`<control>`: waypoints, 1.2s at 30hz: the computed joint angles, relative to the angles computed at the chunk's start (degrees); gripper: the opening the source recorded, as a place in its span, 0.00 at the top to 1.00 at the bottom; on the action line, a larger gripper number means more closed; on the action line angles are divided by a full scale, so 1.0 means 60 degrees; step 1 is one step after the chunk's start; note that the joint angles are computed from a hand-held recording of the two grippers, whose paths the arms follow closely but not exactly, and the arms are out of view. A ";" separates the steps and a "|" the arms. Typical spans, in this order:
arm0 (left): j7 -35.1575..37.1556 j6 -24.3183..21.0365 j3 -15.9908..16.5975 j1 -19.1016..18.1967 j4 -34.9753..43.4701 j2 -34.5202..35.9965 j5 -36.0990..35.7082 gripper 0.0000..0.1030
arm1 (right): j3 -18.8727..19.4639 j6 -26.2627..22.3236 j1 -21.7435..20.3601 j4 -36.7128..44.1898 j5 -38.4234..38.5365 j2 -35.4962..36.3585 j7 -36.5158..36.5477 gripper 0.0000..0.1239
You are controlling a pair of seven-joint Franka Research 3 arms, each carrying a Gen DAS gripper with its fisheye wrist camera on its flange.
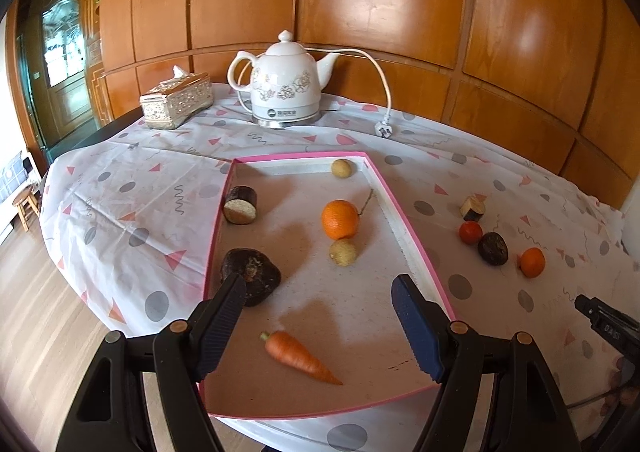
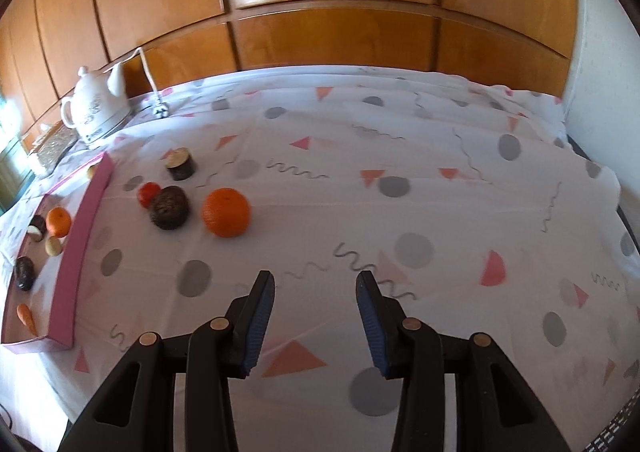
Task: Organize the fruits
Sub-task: 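Withdraw the right tool while the left tool moves toward the red tomato, then close the left tool on the red tomato and lift it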
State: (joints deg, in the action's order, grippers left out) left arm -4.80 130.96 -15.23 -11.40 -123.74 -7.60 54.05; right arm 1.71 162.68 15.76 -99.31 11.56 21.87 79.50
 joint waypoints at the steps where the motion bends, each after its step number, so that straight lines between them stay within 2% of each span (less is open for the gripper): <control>1: 0.0057 0.0017 0.0002 -0.0005 0.0025 0.0030 -0.0007 0.26 | -0.0086 0.0038 0.0039 0.0013 -0.0071 0.0020 0.0088 0.65; 11: 0.0421 0.0456 0.0111 0.0006 0.0093 0.0160 -0.0058 0.26 | -0.0903 0.0208 0.0453 -0.0039 -0.1247 0.0093 0.1527 0.64; 18: 0.1662 0.1440 0.0260 0.0070 0.0569 0.0528 -0.0254 0.27 | -0.0807 0.0136 0.0236 -0.0083 -0.1412 0.0099 0.1726 0.64; 24: 0.3785 0.2497 0.0484 0.0068 0.1086 0.1131 -0.1515 0.27 | -0.0966 0.0176 0.0252 -0.0046 -0.1617 0.0123 0.2030 0.64; 27: 0.4644 0.2839 0.0560 0.0076 0.1305 0.1355 -0.2287 0.32 | -0.1320 0.0300 0.0420 -0.0117 -0.2012 0.0116 0.2510 0.64; 30: 0.5747 0.3263 0.0636 0.0133 0.1414 0.1525 -0.3437 0.42 | -0.1403 0.0263 0.0367 -0.0161 -0.2187 0.0118 0.2779 0.64; 36: 0.7790 0.3132 0.0672 0.0260 0.2228 0.2112 -0.5693 0.54 | -0.1277 0.0185 0.0151 -0.0146 -0.2218 0.0139 0.2844 0.64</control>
